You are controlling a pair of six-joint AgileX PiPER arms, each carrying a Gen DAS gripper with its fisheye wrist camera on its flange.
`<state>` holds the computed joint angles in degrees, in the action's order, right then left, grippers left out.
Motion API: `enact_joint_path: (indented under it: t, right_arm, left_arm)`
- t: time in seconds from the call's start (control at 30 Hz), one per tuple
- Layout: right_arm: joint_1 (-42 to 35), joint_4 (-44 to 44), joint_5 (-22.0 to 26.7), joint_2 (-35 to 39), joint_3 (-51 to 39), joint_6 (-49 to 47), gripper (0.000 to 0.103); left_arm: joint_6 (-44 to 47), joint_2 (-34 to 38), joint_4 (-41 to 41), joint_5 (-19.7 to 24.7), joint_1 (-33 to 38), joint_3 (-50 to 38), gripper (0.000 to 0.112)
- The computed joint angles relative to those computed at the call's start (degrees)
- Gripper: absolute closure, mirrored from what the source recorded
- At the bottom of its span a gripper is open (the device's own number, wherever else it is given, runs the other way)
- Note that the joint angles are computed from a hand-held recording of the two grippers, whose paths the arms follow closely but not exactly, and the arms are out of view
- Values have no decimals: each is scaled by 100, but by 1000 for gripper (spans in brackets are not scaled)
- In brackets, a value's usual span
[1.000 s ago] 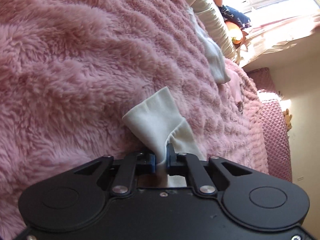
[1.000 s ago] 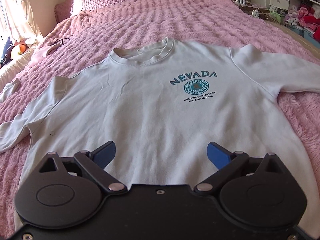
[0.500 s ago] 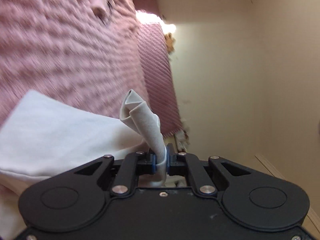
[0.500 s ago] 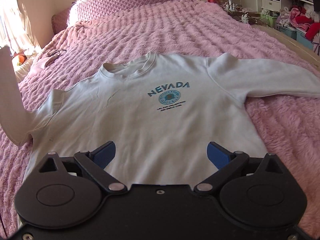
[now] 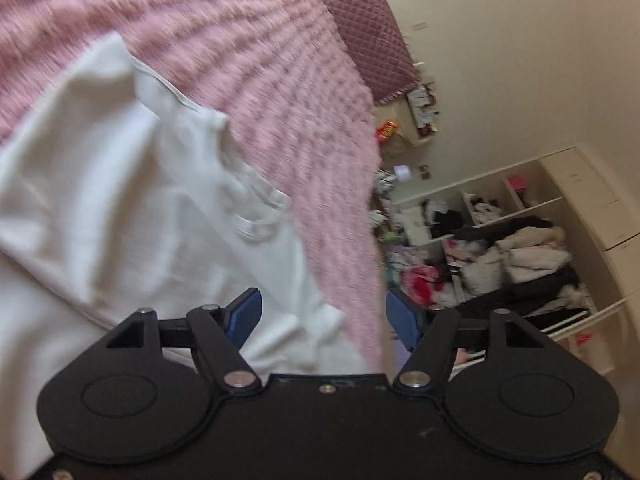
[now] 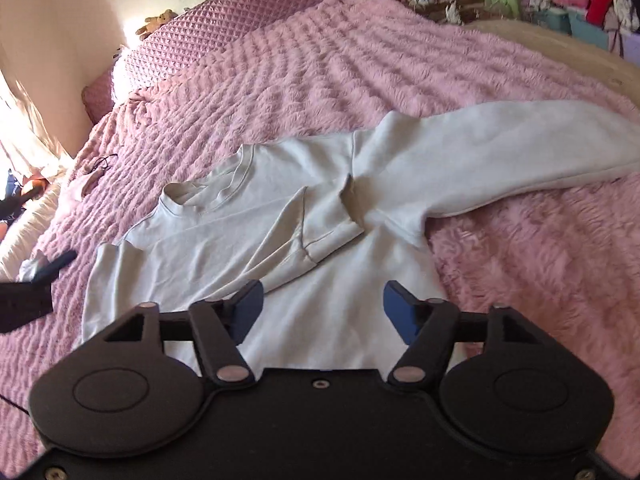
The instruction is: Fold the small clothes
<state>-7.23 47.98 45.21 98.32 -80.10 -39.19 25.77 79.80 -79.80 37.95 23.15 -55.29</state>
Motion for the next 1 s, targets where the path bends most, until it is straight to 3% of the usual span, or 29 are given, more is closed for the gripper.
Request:
enact_joint_path:
  t: [0.07, 0.13, 0.23, 0.4, 0.43, 0.5, 0.57, 0.63, 0.77, 0.93, 1.0]
  right_arm:
    - [278, -400, -412, 372, -251, 502, 50]
    - [411, -212, -670, 733, -434, 544, 53]
    - [339, 99, -129, 1529, -1225, 1424, 53]
    - [535, 463, -447, 1986, -1610, 1979, 53]
    - [579, 338, -471, 2029, -1716, 2151, 57]
    - [648, -5, -469, 1982, -1863, 2420, 95]
    - [522, 363, -630, 1609, -1532, 1901, 95]
    - [220, 1024, -475, 1321, -1219, 1280, 97]
    - [147, 254, -675, 1197, -931, 1456, 97]
    - [-79, 346, -554, 1321, -712, 1264, 95]
    - [-13, 222, -1024, 939, -369, 1339, 78]
  left_arm:
    - [-152, -190, 866, -73, 451, 243, 44]
    - [5, -59, 1220, 99, 938, 322, 44]
    - [507, 166, 990, 407, 1554, 589, 44]
    - [844, 364, 805, 632, 1959, 781, 42]
    - [902, 369, 821, 601, 1961, 811, 42]
    - [881, 338, 932, 567, 1904, 794, 40]
    - [980, 306, 935, 556, 1872, 815, 39]
    - [753, 188, 1216, 483, 1731, 716, 37]
    - [355, 192, 1512, 302, 1602, 721, 37]
    - [-100, 11, 1892, 370, 1593, 683, 37]
    - [-177, -45, 1865, 598, 1641, 572, 36]
